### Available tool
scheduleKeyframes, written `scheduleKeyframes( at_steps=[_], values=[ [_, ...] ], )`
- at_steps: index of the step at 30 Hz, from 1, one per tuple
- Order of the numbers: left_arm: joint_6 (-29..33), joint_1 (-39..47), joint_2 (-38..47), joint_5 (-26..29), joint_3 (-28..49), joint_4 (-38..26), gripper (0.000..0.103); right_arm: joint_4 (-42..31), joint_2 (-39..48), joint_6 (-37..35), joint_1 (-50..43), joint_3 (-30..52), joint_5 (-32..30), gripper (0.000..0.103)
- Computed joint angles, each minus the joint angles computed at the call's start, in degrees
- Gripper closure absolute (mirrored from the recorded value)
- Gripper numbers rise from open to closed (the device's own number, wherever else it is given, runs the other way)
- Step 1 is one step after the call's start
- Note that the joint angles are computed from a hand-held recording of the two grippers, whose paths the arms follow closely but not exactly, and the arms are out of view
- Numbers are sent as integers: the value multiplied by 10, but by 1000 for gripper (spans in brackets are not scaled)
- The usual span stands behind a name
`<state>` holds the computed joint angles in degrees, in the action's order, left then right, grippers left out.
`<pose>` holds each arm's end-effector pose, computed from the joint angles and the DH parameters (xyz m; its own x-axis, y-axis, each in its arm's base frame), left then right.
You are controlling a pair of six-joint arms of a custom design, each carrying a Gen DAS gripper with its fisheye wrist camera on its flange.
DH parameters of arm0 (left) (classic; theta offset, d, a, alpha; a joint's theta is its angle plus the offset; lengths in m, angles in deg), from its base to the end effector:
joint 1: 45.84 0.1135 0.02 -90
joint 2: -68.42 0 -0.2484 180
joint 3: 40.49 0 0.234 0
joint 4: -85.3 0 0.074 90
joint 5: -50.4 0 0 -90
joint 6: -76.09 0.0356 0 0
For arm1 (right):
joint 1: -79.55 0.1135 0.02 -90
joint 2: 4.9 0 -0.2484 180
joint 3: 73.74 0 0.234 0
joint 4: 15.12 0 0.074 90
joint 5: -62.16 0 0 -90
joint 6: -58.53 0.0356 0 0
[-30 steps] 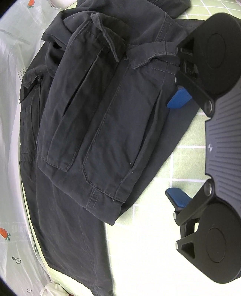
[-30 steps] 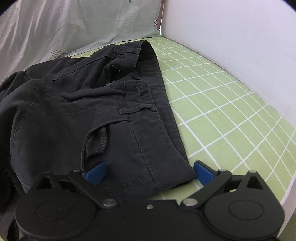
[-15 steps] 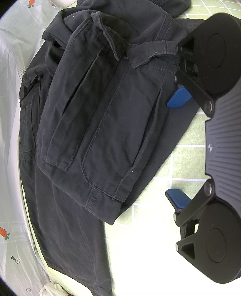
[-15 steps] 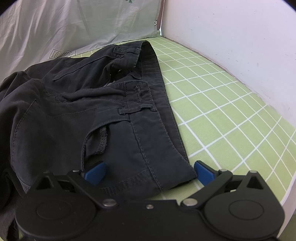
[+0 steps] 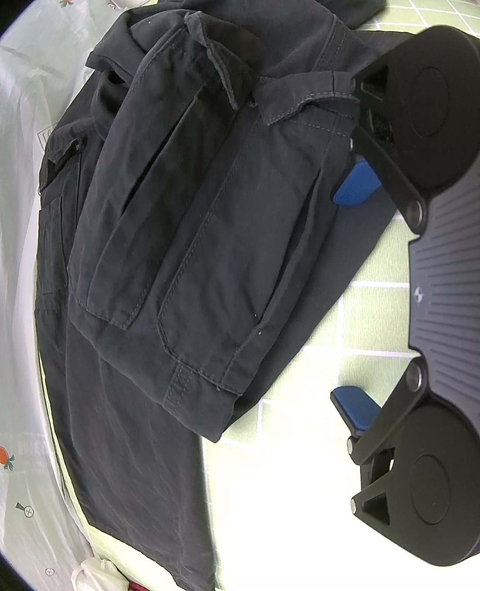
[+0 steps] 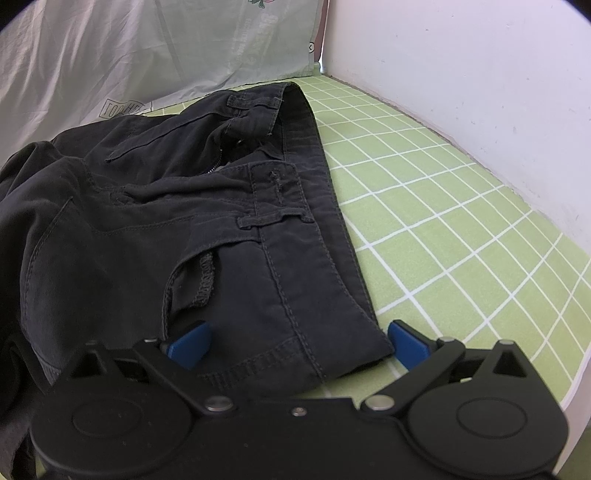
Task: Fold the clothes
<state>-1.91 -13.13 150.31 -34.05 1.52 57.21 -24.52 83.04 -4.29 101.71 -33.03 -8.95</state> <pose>0.1748 0.1082 0.1079 -0.8684 -0.3118 -0.3855 -0.3341 0.9425 -0.0097 0.2166 0.0758 0.1000 -0.7757 0.1507 -0.6128 0.1825 0.9831 0.0107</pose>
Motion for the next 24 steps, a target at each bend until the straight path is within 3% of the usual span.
scheduleKeyframes(
  at_steps=[19, 24],
  values=[
    [-21, 57, -4, -13, -6, 10, 0, -1, -2, 0, 3, -2, 0, 0],
    [-85, 7, 26, -41, 28, 12, 0, -18, -4, 2, 4, 5, -4, 0]
  ],
)
